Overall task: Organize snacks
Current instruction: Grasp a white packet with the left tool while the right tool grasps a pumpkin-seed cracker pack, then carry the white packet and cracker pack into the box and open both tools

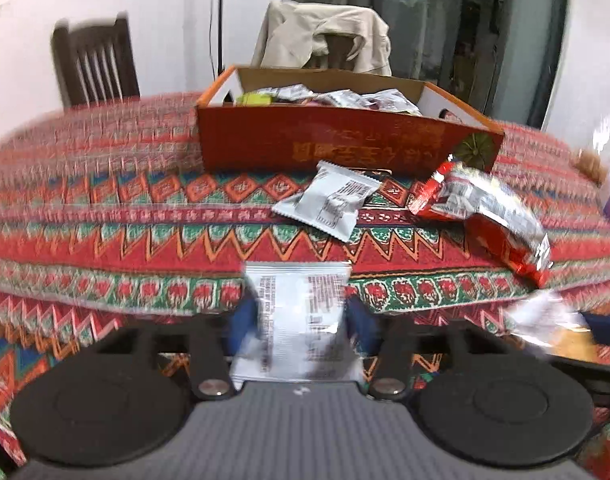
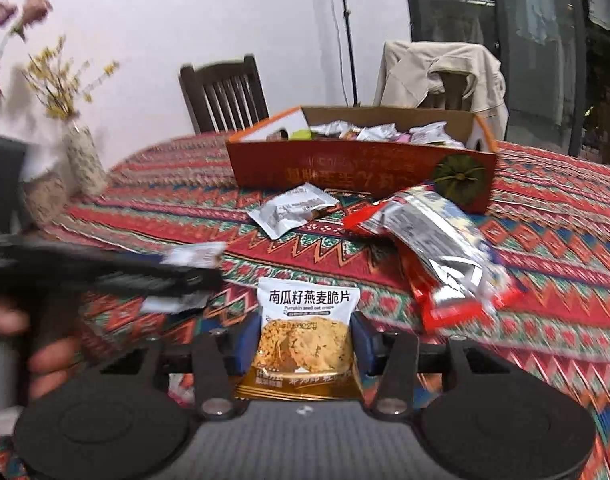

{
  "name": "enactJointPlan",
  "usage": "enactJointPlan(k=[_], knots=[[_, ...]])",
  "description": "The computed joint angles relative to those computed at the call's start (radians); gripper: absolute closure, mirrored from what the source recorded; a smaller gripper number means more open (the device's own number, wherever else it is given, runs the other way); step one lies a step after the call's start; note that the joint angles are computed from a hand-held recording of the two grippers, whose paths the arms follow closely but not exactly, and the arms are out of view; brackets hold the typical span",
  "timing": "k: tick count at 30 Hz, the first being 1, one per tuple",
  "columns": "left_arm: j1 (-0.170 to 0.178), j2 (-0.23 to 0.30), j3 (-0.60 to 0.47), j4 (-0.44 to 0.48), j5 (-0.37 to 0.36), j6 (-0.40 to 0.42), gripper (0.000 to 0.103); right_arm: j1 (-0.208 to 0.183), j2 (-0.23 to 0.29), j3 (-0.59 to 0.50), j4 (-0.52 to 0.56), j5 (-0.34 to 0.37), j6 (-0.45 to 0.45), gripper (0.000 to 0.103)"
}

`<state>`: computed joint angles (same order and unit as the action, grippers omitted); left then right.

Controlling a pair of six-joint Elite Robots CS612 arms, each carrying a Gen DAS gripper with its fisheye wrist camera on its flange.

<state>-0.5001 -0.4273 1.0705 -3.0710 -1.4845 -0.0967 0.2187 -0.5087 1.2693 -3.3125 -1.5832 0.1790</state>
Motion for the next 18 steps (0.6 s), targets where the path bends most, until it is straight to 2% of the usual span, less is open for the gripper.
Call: enactJointPlan(k=[4,6,9,13,18], knots=[[0.001,-0.048,0.093,-0.038,-0.082,0.012,0.061,0.001,-0.046,0.105,-0.072,-0.039,0.013,0.055],[-0.002,-0.084,0.167,-0.086,-0.088,0.003,0.061,0.003,-0.062,0.148,-0.095,-0.062,0.025,0.055],[-0.001,-0.140,0.282,-0.165,-0.107,-0.042,0.061,0.003,-0.081,0.205,-0.127,-0.057,0.057,0.055],[-0.005,-0.185,0.366,-0.220,-0.082,-0.073,0.061,0.006,-0.088,0.238,-0.142,-0.034,0.080,0.055],[-0.009,-0.195,0.380,-0.253,-0.057,-0.058,0.061,0.009,-0.081,0.233,-0.154,-0.017,0.063,0.055]])
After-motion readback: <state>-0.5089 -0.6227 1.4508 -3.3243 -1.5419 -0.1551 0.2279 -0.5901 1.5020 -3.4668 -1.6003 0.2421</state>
